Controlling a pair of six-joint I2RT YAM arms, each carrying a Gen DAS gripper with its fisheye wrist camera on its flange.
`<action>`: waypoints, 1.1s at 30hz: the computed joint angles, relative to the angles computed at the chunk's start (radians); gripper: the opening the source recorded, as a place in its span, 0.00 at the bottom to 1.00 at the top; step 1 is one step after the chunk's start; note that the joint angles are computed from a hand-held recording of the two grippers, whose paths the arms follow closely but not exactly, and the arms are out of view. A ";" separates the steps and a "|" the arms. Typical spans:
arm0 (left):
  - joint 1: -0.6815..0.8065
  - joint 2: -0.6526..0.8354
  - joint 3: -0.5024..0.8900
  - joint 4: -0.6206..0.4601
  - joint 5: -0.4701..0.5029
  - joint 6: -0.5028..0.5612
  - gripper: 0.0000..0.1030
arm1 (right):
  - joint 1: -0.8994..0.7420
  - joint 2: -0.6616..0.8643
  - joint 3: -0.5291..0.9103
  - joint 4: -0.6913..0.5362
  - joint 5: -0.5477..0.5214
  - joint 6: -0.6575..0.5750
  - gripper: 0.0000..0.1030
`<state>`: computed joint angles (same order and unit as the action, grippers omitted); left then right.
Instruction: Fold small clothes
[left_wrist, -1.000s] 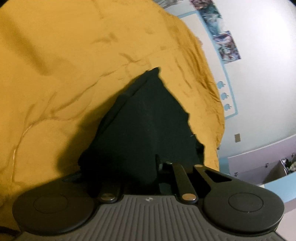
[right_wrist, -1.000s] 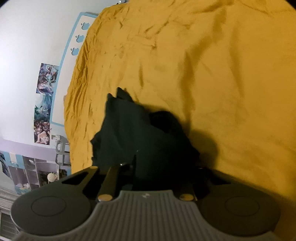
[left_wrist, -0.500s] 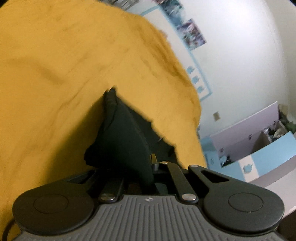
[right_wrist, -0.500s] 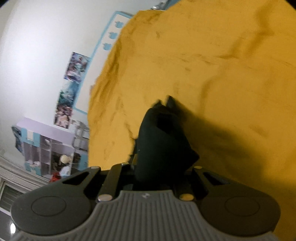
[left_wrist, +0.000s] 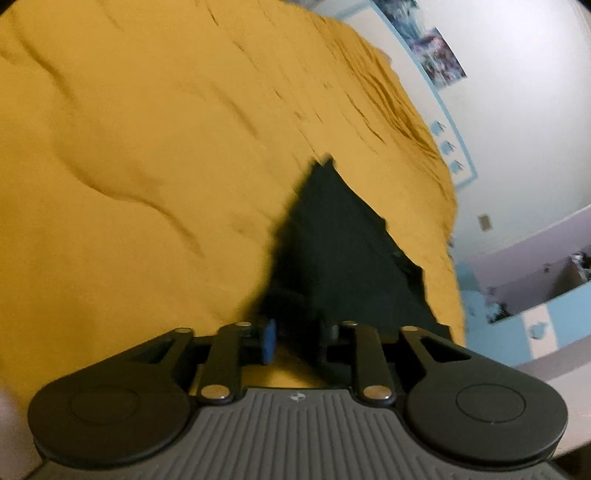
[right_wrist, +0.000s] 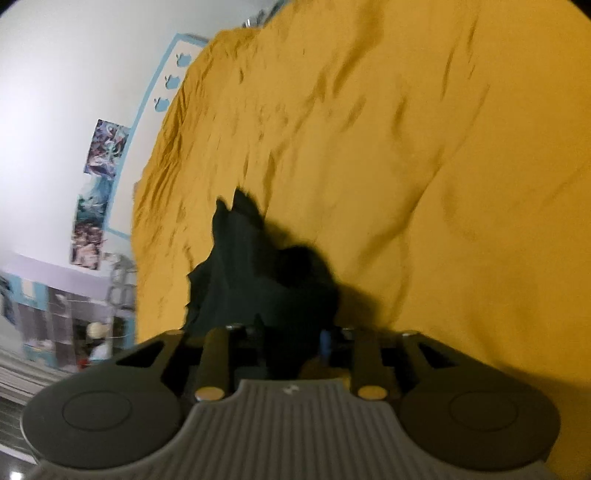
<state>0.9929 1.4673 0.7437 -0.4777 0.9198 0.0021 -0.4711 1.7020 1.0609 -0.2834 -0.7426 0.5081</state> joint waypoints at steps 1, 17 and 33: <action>0.040 -0.025 0.005 -0.043 0.001 0.038 0.32 | -0.008 -0.035 0.006 -0.047 0.040 -0.048 0.34; -0.665 -0.389 -0.225 0.435 -0.434 -0.298 0.44 | 0.652 -0.442 -0.259 0.231 0.333 -0.163 0.36; -0.223 -0.258 -0.321 0.439 -0.173 -0.153 0.28 | 0.338 -0.225 -0.366 0.439 0.342 -0.286 0.34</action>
